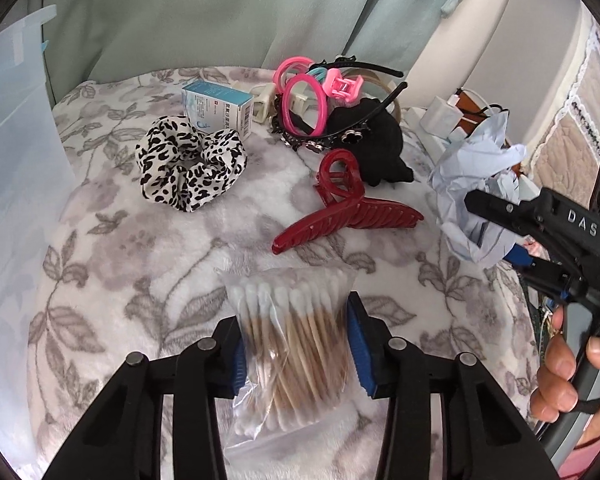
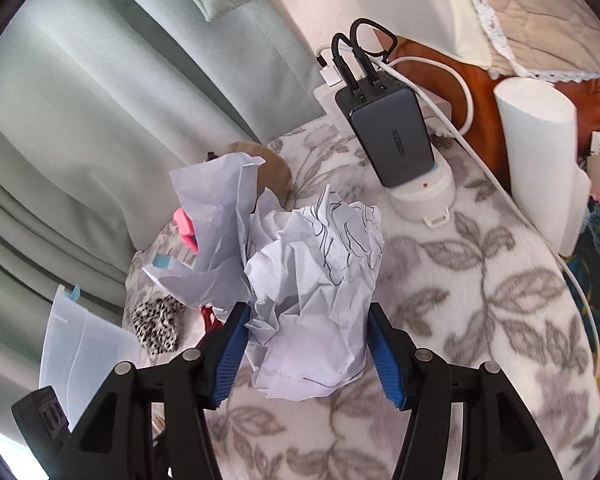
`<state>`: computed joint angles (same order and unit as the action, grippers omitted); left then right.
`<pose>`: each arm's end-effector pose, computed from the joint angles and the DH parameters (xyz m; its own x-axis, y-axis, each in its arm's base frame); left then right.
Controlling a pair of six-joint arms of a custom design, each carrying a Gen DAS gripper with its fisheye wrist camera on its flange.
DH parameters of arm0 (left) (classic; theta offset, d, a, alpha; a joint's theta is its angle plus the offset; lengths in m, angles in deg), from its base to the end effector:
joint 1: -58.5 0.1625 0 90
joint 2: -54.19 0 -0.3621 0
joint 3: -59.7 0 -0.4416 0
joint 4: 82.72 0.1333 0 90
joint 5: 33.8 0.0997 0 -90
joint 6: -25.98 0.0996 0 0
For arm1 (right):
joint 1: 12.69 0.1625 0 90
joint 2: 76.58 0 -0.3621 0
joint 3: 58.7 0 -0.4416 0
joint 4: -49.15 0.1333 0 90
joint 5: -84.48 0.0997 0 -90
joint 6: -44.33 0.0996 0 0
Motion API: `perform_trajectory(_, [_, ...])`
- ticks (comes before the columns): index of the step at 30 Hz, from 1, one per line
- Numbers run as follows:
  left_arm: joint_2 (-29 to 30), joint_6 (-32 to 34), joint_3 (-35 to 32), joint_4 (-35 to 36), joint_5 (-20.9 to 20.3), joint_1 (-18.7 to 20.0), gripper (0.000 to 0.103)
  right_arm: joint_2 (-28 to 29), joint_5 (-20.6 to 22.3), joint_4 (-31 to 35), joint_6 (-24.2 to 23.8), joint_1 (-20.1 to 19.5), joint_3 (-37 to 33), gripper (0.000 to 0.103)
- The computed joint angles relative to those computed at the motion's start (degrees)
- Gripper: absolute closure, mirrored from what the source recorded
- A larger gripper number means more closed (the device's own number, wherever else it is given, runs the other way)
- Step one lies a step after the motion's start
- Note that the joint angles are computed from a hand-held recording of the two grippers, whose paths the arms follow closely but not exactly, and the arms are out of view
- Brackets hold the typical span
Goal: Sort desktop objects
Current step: 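Carry the swab bag and crumpled paper with both tools over the clear bin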
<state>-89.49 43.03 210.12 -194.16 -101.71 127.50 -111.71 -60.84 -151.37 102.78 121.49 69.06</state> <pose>0.0639 -0.3101 0.2612 -0.7581 0.4971 -0.4222 0.5951 0.7921 -0.1360 0.3074 -0.2426 -0.0936 -0.8708 0.4689 0.1477 0.1507 0.5406 -0.8276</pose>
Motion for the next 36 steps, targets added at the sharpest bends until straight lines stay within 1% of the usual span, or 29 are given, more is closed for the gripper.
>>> perform_trajectory(2, [-1.78, 0.61, -0.27, 1.71, -0.69, 0.46, 0.06, -0.29, -0.28, 1.51, 1.47, 0.93, -0.04, 0.042])
perform_trajectory(6, [-5.78, 0.68, -0.39, 4.7, -1.85, -0.01, 0.061, -0.83, -1.73, 4.97, 4.08, 3.32, -0.58, 0.042])
perform_trajectory(12, [-10.82, 0.54, -0.77, 7.57, -3.14, -0.66, 0.061, -1.55, -4.48, 9.58, 5.63, 7.2, -2.21, 0.042])
perform_trajectory(17, [-13.31, 0.75, -1.62, 8.71, -4.74, -0.47, 0.062, -1.26, -5.65, 12.12, 5.12, 9.75, -4.37, 0.042])
perform_trajectory(18, [-14.0, 0.76, -1.94, 8.94, -5.16, -0.49, 0.062, -3.78, -6.07, 14.22, 6.72, 11.19, -2.39, 0.042])
perform_trajectory(19, [-14.49, 0.9, -2.35, 9.15, -5.63, -0.45, 0.062, -4.79, -6.42, 15.36, 6.77, 11.92, -2.15, 0.042])
perform_trajectory(22, [-15.65, 1.13, -3.34, 9.09, -7.0, -0.55, 0.062, -3.86, -7.41, 15.6, 4.75, 13.07, -4.32, 0.042])
perform_trajectory(24, [-16.33, 1.34, -4.11, 8.75, -7.88, -0.75, 0.062, -4.4, -8.03, 16.72, 4.59, 14.15, -4.6, 0.042])
perform_trajectory(28, [-17.38, 1.45, -5.8, 7.87, -9.51, -1.34, 0.062, -2.86, -8.67, 16.18, 1.39, 15.41, -7.26, 0.042])
perform_trajectory(29, [-17.61, 1.47, -6.22, 7.58, -9.82, -1.52, 0.062, -3.05, -8.93, 17.29, 1.85, 16.24, -7.5, 0.042])
perform_trajectory(31, [-17.54, 1.62, -7.38, 6.48, -10.84, -1.54, 0.062, -2.37, -9.1, 16.16, -0.84, 16.62, -8.85, 0.042])
perform_trajectory(32, [-17.46, 1.69, -7.96, 5.9, -11.36, -1.53, 0.062, -2.25, -9.28, 16.81, -0.91, 17.29, -9.39, 0.042])
perform_trajectory(33, [-17.18, 1.78, -8.72, 5.3, -11.95, -1.35, 0.062, -1.85, -9.34, 16.3, -2.23, 17.53, -10.15, 0.042])
perform_trajectory(36, [-16.27, 2.36, -10.61, 2.59, -13.72, -0.32, 0.063, -0.13, -9.18, 12.96, -8.06, 17.68, -12.83, 0.042])
